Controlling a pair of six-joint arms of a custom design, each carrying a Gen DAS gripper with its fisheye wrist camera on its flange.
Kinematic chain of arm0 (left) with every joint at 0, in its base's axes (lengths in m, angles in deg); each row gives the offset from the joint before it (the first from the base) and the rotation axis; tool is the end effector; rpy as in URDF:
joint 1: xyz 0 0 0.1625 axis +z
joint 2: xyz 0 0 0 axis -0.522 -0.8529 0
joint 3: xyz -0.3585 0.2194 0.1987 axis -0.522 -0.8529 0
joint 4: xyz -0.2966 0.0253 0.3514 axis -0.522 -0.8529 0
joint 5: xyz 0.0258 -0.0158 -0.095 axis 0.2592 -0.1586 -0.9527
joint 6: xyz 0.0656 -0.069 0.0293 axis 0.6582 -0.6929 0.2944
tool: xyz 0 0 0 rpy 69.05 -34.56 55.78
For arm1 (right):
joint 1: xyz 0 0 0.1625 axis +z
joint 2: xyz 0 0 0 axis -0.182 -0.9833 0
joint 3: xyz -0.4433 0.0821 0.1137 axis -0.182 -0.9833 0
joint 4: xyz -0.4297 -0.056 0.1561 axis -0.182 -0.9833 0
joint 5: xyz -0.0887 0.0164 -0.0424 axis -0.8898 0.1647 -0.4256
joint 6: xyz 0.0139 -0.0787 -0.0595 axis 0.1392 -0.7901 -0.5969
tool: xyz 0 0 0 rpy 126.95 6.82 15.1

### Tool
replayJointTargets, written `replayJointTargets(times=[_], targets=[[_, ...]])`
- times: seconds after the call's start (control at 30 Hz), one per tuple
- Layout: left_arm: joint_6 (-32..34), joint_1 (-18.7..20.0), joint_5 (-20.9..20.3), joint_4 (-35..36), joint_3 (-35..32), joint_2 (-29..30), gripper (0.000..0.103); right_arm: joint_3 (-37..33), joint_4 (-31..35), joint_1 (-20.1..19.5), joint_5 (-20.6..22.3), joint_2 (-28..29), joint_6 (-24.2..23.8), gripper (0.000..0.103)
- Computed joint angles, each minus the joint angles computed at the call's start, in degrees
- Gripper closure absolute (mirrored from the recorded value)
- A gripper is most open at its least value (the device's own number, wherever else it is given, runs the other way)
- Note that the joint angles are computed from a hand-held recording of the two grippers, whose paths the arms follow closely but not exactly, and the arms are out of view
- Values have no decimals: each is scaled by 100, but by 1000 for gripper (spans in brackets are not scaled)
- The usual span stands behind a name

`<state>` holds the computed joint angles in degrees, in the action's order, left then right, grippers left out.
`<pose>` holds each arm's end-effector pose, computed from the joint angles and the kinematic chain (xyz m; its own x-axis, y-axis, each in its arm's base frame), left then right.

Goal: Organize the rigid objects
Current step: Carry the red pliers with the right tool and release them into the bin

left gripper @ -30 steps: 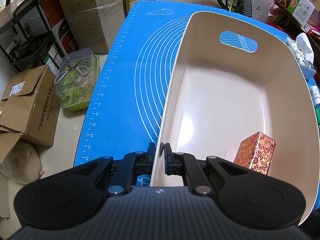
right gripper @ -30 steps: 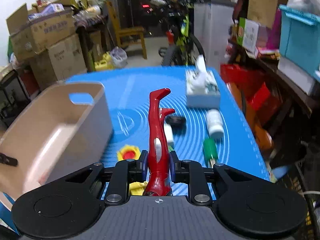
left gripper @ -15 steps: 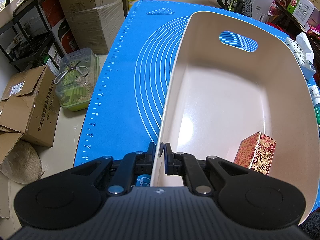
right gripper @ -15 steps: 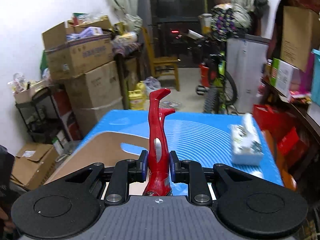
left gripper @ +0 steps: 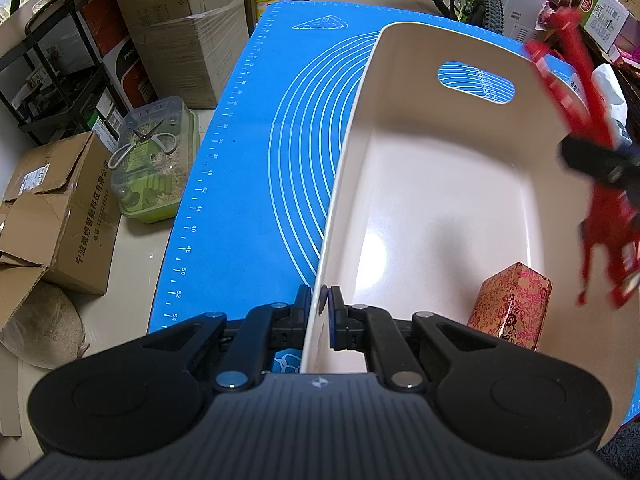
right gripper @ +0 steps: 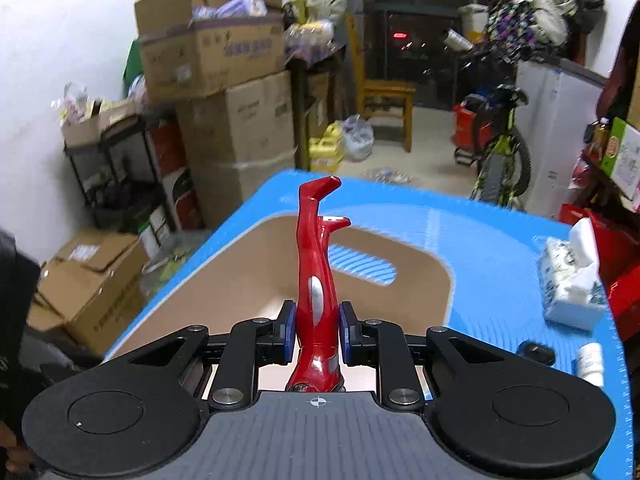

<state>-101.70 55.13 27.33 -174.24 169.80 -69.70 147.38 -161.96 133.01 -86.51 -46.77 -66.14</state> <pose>-0.1954 -0.3034 0.1848 -0.7038 -0.0267 -0.7099 0.2978 0.8961 -0.3290 0.2922 -0.3241 0.1301 -0.6998 -0.3105 0.6433 -0.6630 0.6176 -0.4231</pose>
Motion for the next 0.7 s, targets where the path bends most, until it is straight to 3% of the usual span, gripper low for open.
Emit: replayJointTargets(times=[0.53,0.57,0.7], targets=[[4,-2,-2,0,7,-3,93,-94,1131,-188,-76,435,473,73],[4,-1,-5,-7,11,-10,93,-86,1098,-193,-66,413,488,71],[13,0,-4,-8,21,-17,93,81,788,-257,112,217,448,41]])
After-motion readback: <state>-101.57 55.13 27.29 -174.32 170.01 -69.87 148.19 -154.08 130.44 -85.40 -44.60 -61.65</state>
